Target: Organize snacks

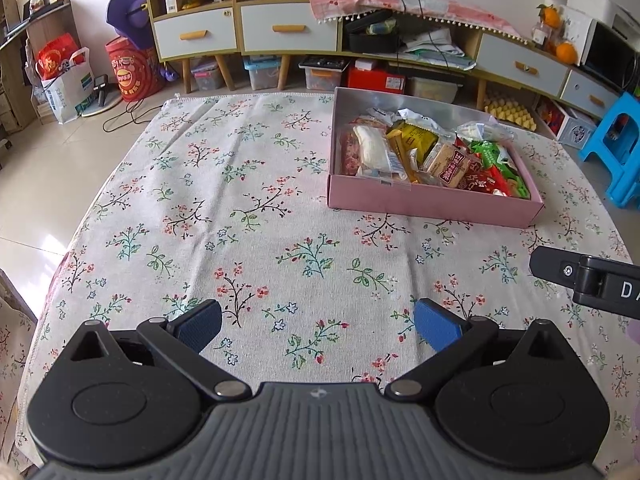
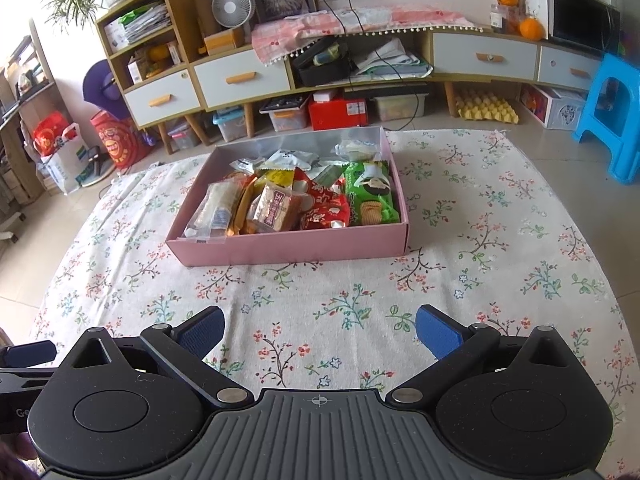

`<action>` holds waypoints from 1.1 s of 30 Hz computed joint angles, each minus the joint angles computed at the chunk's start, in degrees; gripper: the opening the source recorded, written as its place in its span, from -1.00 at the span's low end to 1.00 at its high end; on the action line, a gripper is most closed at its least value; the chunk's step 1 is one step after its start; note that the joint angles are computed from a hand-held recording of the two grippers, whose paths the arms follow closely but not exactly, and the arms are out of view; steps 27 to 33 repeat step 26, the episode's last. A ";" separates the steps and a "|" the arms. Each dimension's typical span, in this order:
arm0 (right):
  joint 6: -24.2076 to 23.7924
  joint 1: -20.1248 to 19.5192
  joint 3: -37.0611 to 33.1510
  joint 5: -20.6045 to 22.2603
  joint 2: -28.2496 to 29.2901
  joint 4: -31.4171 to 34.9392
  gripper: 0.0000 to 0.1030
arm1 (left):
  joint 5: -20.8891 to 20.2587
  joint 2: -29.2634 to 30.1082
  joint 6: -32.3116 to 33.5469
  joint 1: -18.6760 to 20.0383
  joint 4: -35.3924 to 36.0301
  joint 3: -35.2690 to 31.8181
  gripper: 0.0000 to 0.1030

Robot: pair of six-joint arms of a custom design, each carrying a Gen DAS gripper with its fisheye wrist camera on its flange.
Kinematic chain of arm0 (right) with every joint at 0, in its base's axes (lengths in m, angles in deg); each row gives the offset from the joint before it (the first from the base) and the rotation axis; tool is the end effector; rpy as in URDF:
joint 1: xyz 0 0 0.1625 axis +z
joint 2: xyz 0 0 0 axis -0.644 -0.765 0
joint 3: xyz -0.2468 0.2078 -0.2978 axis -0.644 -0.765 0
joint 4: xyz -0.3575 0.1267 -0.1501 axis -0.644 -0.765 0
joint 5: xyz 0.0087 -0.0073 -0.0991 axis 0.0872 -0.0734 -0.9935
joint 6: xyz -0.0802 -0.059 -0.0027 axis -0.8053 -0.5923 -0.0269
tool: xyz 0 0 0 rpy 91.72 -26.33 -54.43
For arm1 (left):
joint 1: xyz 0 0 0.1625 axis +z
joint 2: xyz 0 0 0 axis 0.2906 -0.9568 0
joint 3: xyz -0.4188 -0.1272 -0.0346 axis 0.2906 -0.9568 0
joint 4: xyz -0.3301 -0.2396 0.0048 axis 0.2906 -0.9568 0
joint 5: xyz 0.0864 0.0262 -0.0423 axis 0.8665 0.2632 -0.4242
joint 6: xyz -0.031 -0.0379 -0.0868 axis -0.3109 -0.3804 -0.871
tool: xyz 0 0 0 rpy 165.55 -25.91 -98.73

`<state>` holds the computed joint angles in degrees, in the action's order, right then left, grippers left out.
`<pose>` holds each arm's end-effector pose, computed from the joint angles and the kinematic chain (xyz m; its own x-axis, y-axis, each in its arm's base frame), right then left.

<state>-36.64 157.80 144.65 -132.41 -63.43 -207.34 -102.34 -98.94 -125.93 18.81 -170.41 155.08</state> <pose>0.2831 -0.3555 -0.0827 -0.7334 -0.4099 0.5422 -0.6416 0.6811 -0.3529 -0.0576 -0.3138 0.1822 -0.6264 -0.4849 -0.6103 0.1530 0.6912 -0.7062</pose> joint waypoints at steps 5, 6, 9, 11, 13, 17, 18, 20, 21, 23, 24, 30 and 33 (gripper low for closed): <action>-0.22 -0.02 0.01 0.10 0.01 -0.01 0.99 | -0.08 -0.18 -0.15 -0.07 0.33 -0.04 0.99; -0.19 -0.01 -0.05 0.08 0.06 -0.01 0.99 | -0.08 -0.18 -0.15 -0.07 0.33 -0.04 0.99; -0.22 0.02 -0.08 0.05 0.10 -0.01 0.99 | -0.14 -0.22 -0.20 -0.13 0.48 -0.04 0.99; -0.24 0.00 -0.07 0.07 0.07 0.02 0.99 | -0.14 -0.25 -0.14 -0.14 0.50 -0.04 0.99; -0.23 0.00 -0.06 0.11 0.08 0.07 0.99 | -0.17 -0.24 0.02 -0.15 0.47 -0.03 0.99; -0.22 0.02 -0.08 0.06 0.12 0.02 0.99 | -0.17 -0.18 0.09 -0.14 0.28 0.00 0.99; -0.16 0.04 -0.09 0.03 0.11 0.04 0.99 | -0.17 -0.18 0.09 -0.14 0.28 0.00 0.99; -0.05 0.02 -0.13 0.02 0.09 0.06 0.99 | -0.17 -0.21 0.07 -0.11 0.31 -0.01 0.99; -0.02 0.02 -0.14 0.01 0.08 0.07 0.99 | -0.16 -0.21 0.05 -0.18 0.24 0.03 0.99; -0.08 0.06 -0.13 -0.02 0.12 -0.09 0.99 | -0.07 -0.13 0.14 -0.20 0.35 0.00 0.99; -0.08 0.02 -0.14 0.01 0.10 0.00 0.99 | -0.02 -0.06 0.06 -0.27 0.53 -0.02 0.99; -0.11 0.02 -0.17 -0.04 0.12 0.00 0.99 | 0.00 -0.11 0.79 -0.18 -0.18 0.12 0.99; -0.11 0.02 -0.17 -0.04 0.12 0.00 0.99 | 0.00 -0.11 0.79 -0.18 -0.18 0.12 0.99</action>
